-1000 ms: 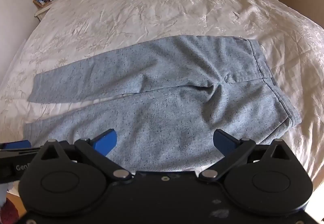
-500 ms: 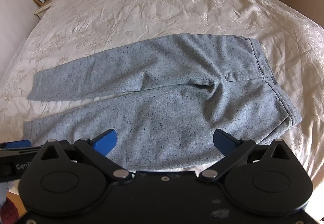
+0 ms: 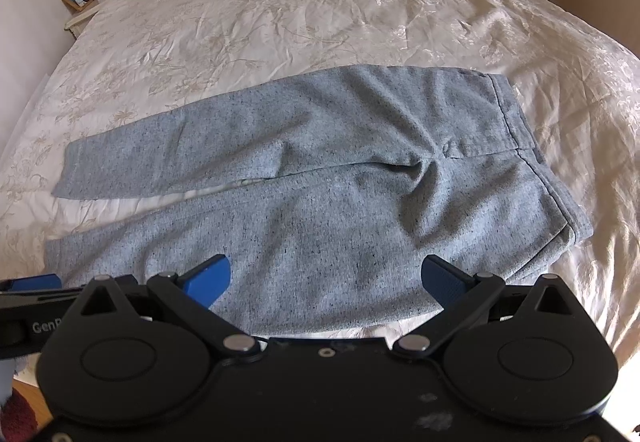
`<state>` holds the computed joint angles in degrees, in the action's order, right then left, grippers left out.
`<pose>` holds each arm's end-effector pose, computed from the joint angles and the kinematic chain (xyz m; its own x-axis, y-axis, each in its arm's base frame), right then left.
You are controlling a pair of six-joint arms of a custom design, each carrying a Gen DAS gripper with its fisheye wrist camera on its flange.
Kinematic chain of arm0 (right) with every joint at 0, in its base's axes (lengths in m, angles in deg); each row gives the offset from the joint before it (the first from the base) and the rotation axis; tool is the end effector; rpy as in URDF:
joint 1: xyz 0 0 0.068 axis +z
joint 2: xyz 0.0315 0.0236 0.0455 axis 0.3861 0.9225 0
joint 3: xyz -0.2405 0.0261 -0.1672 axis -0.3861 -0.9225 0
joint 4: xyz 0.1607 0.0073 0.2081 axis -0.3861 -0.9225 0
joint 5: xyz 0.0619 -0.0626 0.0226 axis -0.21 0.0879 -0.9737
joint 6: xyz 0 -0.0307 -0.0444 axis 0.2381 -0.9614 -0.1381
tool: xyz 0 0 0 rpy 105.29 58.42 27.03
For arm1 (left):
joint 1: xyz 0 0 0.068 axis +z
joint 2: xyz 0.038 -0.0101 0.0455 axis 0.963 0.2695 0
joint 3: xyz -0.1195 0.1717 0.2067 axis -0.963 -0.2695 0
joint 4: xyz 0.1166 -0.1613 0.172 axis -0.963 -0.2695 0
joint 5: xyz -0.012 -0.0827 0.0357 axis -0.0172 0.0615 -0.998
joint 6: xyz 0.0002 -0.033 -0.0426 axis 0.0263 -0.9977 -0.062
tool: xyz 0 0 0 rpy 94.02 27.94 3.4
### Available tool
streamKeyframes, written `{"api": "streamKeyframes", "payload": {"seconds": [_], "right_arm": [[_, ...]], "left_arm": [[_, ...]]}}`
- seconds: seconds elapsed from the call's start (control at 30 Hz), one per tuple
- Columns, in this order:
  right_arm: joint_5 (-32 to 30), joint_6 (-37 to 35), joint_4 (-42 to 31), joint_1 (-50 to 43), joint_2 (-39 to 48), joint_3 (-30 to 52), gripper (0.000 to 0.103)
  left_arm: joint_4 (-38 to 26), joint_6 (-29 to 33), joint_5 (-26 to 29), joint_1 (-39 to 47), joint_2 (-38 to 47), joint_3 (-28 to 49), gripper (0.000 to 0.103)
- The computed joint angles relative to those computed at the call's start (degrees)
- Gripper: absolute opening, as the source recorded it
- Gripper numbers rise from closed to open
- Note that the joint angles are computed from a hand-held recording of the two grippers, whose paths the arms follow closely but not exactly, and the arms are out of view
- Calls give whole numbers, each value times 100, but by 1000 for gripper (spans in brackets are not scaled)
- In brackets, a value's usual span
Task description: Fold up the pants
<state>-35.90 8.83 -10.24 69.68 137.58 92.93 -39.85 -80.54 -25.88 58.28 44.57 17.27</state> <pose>0.2589 0.2624 0.3389 -0.8867 0.1255 -0.4449 0.0824 0.9900 0.1149 0.2950 -0.0775 0.3638 -0.9275 -0.0414 -0.3716 -0.0781 0.9934 0.0843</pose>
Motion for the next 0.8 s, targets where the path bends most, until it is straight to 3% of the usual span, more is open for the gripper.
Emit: {"api": "streamKeyframes", "payload": {"seconds": [0.3,0.47,0.57,0.67,0.8], "right_arm": [[71,182,23,109,65,93,103],[565,268,277,294,-59,-45,103],[1188,328,407,441,-97,-62,103],[1762,246,659,515,-127,-72,103],[2201,77,895,462,-10,81,103]], "left_arm": [[-237,256,295,183,114,218,85],[-79,483,527,498,68,243,84],[414,799,484,692,-79,19,76],[808,1175,774,1013,-145,-88,76],[1271,1544,753,1283,-157,-209,76]]}}
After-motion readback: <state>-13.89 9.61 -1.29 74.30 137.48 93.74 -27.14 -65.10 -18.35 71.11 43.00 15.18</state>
